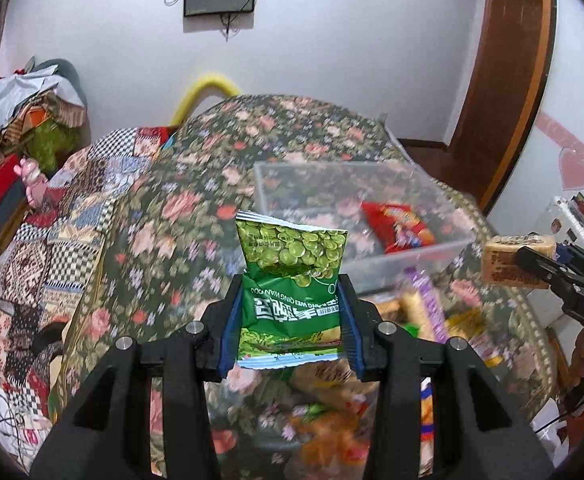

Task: Organize snacks
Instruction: 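Lower bread cake and pea bag into the clear box and release both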

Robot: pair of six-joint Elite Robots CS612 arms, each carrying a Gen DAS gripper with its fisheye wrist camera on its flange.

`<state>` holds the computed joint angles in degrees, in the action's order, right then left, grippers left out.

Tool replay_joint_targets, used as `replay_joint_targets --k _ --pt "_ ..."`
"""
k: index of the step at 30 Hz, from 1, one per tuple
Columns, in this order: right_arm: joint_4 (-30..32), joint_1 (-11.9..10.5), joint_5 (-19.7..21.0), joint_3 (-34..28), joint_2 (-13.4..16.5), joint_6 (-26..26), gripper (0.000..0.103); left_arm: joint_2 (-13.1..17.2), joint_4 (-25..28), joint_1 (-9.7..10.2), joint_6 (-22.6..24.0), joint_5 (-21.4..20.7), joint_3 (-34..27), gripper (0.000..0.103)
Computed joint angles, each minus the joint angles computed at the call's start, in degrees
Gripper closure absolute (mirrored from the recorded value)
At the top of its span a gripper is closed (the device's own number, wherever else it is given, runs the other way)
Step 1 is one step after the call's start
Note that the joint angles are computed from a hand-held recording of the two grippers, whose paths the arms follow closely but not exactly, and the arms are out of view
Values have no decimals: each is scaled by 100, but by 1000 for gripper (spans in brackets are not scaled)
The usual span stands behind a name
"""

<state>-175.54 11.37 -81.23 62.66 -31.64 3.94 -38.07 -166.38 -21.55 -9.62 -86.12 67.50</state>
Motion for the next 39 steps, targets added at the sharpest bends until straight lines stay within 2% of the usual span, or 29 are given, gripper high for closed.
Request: replay_joint_targets --k 7,14,23,32,39 --pt "-194 6 29 -248 103 12 51 189 207 -25 47 -187 -475 60" --pt "-109 -5 100 -739 354 116 51 561 902 -42 192 -328 -1273 60" --pt "431 7 95 -1659 840 145 51 1054 1679 -92 374 -268 -2232 60" --pt "1230 27 -99 -2604 1335 58 51 1743 2803 -136 532 -142 -3589 60" --pt "1733 17 -145 -2997 1550 9 51 2004 3156 -147 564 -147 -4088 60"
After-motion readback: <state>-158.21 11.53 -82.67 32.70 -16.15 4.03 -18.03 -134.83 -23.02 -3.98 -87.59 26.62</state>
